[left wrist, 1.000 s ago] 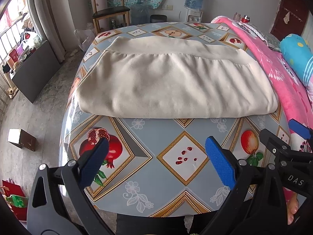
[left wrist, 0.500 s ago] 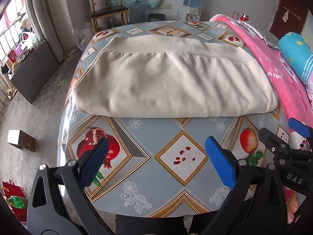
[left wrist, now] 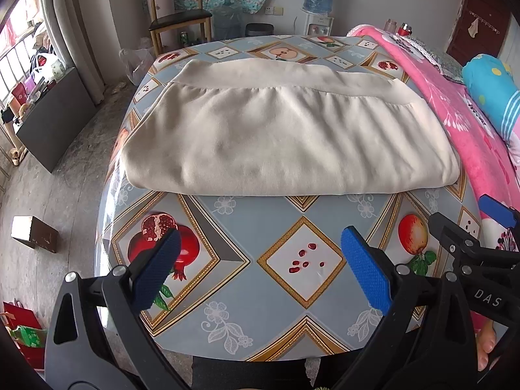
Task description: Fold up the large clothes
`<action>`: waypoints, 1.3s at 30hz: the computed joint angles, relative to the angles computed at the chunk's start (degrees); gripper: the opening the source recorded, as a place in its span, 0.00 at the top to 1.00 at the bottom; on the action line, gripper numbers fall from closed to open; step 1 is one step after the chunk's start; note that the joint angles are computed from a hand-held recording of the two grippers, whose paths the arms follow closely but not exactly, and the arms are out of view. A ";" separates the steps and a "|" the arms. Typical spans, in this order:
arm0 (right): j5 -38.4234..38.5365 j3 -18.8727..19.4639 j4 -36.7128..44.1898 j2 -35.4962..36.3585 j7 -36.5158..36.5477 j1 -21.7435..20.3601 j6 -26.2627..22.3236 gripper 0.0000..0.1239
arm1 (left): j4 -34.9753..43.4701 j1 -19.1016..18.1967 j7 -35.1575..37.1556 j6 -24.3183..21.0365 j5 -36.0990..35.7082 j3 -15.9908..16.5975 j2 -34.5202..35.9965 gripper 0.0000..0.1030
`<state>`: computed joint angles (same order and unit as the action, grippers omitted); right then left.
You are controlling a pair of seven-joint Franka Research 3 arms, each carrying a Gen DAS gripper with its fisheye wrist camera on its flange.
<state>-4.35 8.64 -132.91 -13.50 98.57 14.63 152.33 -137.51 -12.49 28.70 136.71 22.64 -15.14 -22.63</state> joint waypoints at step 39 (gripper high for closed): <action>-0.19 -0.35 0.02 0.09 -0.84 -0.21 0.04 0.22 | 0.16 0.14 -0.01 0.13 0.29 0.03 0.10 0.08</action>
<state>-4.54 8.29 -132.89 -13.41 97.73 14.42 152.37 -137.35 -12.35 28.68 136.84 22.93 -15.12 -22.53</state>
